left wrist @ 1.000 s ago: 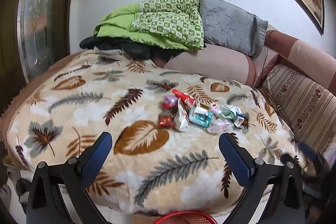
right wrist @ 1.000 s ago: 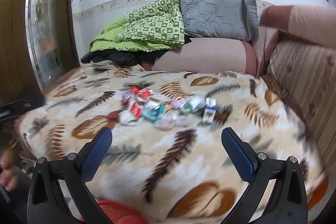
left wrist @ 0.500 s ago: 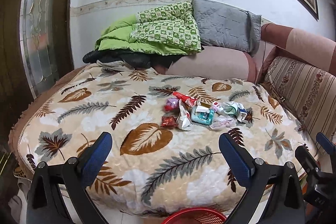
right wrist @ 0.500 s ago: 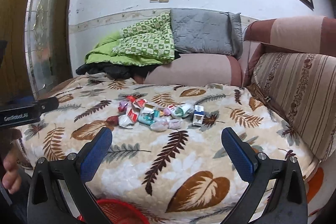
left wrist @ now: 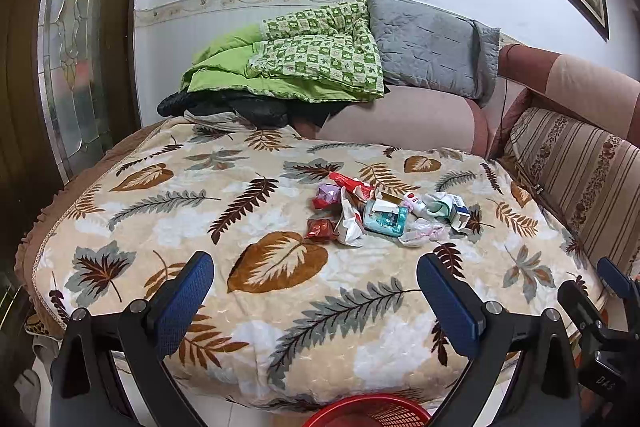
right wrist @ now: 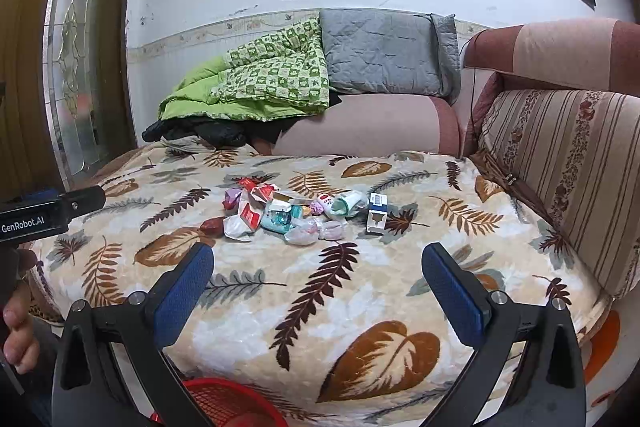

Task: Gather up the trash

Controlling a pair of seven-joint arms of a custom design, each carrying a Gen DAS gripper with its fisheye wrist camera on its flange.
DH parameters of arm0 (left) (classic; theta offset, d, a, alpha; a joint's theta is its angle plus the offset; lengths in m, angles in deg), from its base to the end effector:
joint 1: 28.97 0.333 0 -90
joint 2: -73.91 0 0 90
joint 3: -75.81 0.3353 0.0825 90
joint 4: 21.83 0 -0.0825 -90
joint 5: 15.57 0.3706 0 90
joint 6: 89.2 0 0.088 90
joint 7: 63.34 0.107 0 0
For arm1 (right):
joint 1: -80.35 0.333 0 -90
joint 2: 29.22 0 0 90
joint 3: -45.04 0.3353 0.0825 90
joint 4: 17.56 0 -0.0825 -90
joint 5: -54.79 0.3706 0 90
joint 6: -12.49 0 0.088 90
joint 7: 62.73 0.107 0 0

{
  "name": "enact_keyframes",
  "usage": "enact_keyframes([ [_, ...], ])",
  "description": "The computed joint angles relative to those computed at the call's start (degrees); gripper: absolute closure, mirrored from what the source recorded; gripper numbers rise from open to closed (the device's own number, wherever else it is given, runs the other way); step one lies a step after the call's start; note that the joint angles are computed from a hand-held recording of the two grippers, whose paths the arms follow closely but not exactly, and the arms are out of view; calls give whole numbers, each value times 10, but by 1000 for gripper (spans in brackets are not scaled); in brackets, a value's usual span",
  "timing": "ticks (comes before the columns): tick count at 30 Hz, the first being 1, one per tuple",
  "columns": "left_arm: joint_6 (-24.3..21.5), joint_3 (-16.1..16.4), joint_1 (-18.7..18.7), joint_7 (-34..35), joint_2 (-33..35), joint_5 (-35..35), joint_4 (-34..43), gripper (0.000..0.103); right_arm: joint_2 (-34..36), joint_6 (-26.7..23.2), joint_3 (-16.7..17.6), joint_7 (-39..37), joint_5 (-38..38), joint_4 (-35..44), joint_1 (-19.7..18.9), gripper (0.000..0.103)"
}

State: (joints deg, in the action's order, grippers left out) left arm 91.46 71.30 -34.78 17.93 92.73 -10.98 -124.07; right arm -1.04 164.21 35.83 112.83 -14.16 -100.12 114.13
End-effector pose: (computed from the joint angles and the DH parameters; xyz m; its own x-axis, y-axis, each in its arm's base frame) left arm 0.6718 -0.1217 0.5255 -0.1391 -0.9864 0.0881 -0.5127 -0.0043 -0.8586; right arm 0.6477 0.3527 0.4980 -0.1078 -0.9942 0.0013 -0.4297 0.0454 -0.9018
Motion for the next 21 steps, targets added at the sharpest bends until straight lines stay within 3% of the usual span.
enact_keyframes([
  [21, 0, 8, -9, -11, -2, 9, -3, 0, 0, 10, -1, 20, -12, -5, 0, 0],
])
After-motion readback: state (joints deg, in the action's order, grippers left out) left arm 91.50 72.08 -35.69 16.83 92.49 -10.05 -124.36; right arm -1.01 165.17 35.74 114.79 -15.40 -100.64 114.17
